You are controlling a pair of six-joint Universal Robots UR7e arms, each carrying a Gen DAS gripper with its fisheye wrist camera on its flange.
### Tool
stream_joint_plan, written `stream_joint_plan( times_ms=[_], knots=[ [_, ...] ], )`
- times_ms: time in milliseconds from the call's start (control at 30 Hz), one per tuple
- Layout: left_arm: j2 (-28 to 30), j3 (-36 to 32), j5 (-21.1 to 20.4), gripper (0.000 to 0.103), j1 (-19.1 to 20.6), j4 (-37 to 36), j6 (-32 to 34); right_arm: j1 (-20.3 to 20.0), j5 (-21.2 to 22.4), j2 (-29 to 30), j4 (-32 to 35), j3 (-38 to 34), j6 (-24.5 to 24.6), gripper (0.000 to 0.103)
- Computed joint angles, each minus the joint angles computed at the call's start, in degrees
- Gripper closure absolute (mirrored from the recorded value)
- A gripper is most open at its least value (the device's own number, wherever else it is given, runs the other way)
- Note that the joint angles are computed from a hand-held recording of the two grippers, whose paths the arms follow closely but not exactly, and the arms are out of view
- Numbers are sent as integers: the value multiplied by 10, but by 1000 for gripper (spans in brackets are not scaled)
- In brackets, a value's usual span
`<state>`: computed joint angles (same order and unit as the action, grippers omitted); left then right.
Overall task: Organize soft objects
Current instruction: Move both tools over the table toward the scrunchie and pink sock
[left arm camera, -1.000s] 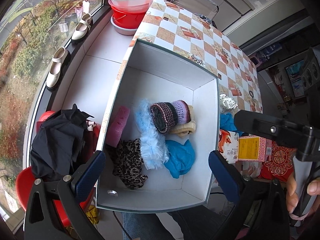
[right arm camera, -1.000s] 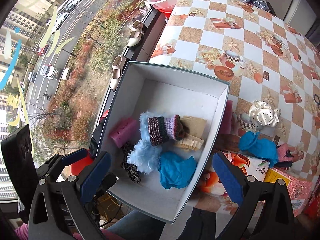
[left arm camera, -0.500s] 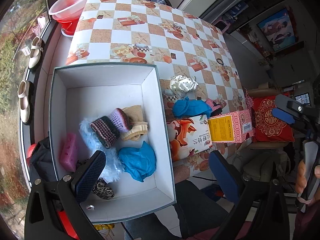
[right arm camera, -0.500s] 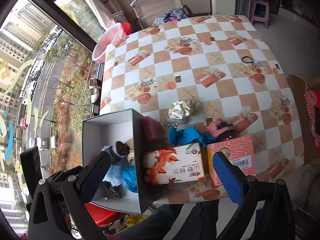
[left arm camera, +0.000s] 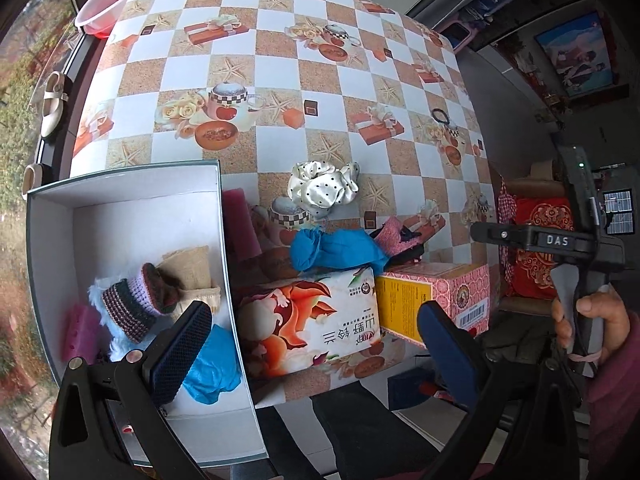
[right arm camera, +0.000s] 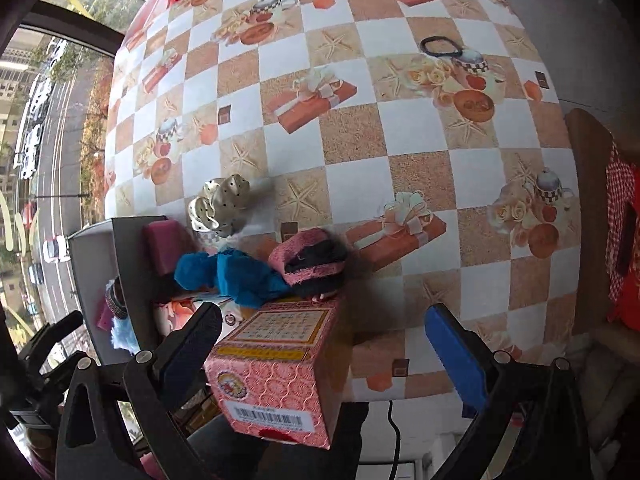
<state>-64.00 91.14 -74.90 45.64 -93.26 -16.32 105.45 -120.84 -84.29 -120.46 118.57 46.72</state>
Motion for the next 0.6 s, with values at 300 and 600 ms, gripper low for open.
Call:
stream_joint_plan(
  times_ms=[300, 600],
  knots=[
    [116, -51, 68, 0, -6, -4, -20, -136, 123, 113, 16, -36, -216, 1],
    [198, -80, 80, 0, -1, -11, -36, -118, -111, 113, 78, -31, -189, 0]
  ],
)
